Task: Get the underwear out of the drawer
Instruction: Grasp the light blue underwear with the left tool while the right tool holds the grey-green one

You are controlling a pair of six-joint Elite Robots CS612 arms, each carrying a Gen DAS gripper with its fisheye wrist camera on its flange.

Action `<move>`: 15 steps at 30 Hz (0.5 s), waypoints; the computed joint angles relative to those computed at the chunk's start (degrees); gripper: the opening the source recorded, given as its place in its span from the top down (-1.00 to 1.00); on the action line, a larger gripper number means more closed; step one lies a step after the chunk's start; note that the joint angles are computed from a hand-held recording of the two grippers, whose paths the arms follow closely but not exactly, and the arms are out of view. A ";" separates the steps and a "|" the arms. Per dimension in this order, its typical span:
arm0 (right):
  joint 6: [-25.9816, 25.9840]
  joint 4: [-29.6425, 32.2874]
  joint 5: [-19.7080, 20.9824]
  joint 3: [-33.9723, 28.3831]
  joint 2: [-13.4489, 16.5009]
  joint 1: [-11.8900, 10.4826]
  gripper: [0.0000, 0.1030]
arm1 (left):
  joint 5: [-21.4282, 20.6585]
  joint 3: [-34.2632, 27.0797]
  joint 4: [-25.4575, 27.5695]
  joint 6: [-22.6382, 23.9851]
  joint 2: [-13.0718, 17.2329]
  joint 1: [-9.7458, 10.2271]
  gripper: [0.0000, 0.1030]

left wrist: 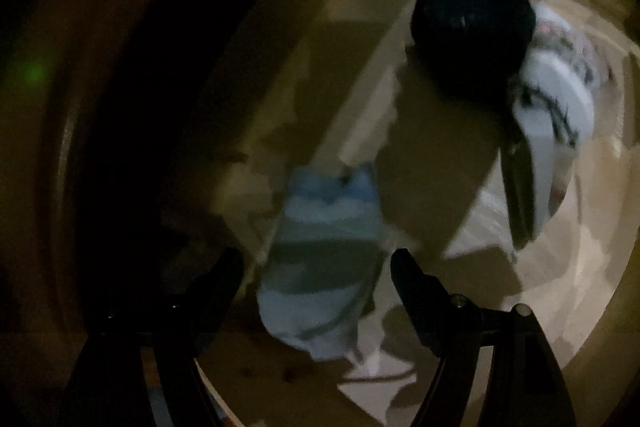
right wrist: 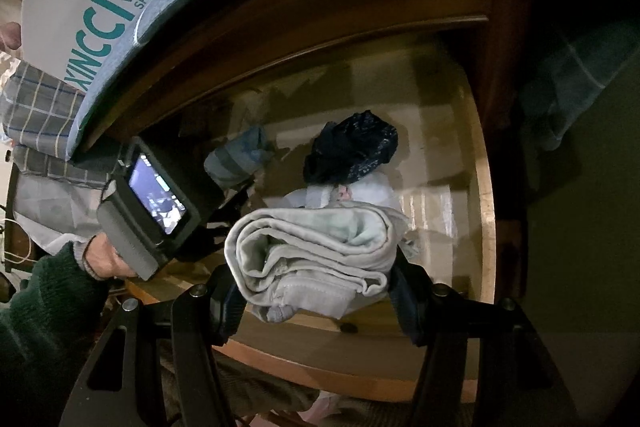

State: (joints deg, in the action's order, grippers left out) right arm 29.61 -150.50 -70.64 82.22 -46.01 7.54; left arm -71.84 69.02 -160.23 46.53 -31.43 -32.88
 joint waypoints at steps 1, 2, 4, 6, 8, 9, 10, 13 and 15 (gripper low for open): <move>-0.01 0.05 -0.17 -0.07 0.03 0.04 -0.14 | -0.29 -0.45 0.77 -0.36 0.12 0.05 -0.52; -0.22 0.00 -0.13 -0.12 0.08 0.07 -0.14 | -0.82 -1.11 1.56 -0.81 0.29 0.14 -0.52; -0.37 0.00 0.33 -0.20 0.24 -0.04 -0.14 | -1.58 -2.38 3.48 -1.85 0.61 0.27 -0.51; -0.35 -0.19 0.42 -0.20 0.33 -0.08 -0.14 | -3.79 -4.40 7.76 -3.72 0.97 0.65 -0.28; -0.27 -0.25 0.19 -0.17 0.36 -0.10 -0.14 | -6.10 -6.07 12.89 -5.92 0.96 0.95 -0.02; -0.24 -0.27 0.16 -0.21 0.36 -0.05 -0.14 | -5.43 -5.93 12.73 -5.47 0.95 0.79 0.03; -0.22 -0.20 0.28 -0.28 0.44 -0.04 -0.14 | -4.92 -5.86 13.01 -5.05 0.88 0.62 0.08; -0.53 0.14 -0.10 -0.56 0.56 0.14 -0.14 | -5.77 -7.64 19.86 -7.01 0.71 0.63 0.10; -0.51 0.29 -0.51 -0.45 0.36 0.19 -0.14 | -6.35 -8.37 23.86 -7.23 0.40 0.63 0.14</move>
State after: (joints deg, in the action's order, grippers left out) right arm 29.11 -150.21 -71.15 81.76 -45.65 7.73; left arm -78.19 60.65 -136.38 39.29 -31.03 -32.26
